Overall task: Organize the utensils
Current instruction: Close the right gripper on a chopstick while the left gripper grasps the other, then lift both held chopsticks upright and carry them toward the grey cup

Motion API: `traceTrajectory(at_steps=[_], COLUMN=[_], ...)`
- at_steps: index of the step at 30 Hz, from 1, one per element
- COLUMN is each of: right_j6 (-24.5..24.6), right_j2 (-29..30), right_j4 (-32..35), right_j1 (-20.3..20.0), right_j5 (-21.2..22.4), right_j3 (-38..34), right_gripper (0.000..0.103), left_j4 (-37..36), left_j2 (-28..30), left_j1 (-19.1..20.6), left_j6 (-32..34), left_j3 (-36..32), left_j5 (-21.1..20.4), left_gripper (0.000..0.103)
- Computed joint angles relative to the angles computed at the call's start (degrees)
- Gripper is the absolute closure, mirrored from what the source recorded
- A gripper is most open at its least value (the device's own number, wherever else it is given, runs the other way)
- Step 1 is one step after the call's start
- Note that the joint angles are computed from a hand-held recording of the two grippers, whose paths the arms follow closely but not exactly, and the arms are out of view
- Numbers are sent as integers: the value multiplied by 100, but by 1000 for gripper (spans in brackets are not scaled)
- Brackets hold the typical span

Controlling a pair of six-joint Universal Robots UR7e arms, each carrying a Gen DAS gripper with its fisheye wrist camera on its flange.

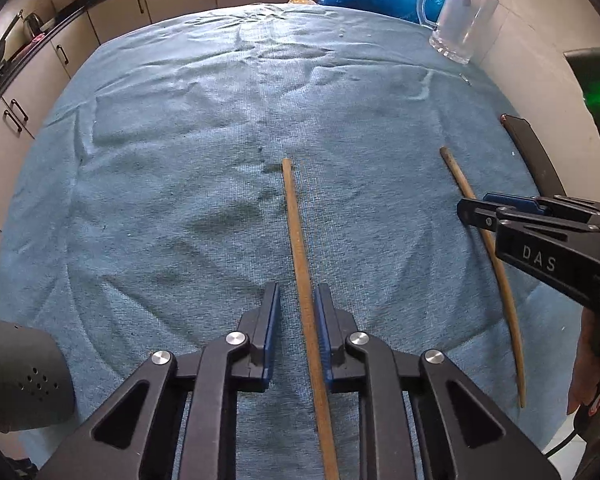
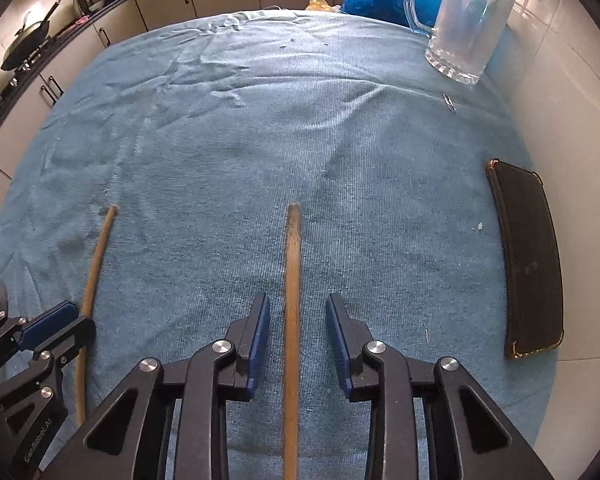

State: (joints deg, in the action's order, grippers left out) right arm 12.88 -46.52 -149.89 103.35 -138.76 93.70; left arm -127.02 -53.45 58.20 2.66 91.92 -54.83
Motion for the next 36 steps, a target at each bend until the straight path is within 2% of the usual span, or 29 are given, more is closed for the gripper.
traceTrajectory(at_steps=[3,4,5,6,9,13,17,20,29,36], right_j6=[330,348,344,320,284,20,-148,-350,-1001,-1411], right_j2=[9,16,24,29,33,-89,-284,-331,-325,-129], right_j4=[409,468,481,458,307,-557,-1521,-2272,-4057,-5127], right_j1=[7,3,7,12,33,-24,-50,104,691,1145], right_j5=[6,5,-10,-9,-7,250,593,657,706,605], right_j3=[-138,-175,-182,-180,-111,270,780,1105,1703,1837], right_gripper=[71,71,71,74,94,95,95,95,95,95], left_j4=[-63,-91,-127,-132,-256,-722,-1235,-1571,-2781,-3198], left_j2=[-24,-29,-36,-52,-168,-600,-1101,-1384,-2130,-2528], left_j1=[-25,-40,-63,-76,-49,-24,-135,-178,-336,-415], left_j6=[101,159,208,219,137,138,345,394,623,668], left_j3=[76,110,158,191,298,662,1160,1421,2235,2567], left_j5=[51,90,179,213,28,-521,-692,-833,-686,-450], left_gripper=[87,89,96,97,97,97,97,97,97,97])
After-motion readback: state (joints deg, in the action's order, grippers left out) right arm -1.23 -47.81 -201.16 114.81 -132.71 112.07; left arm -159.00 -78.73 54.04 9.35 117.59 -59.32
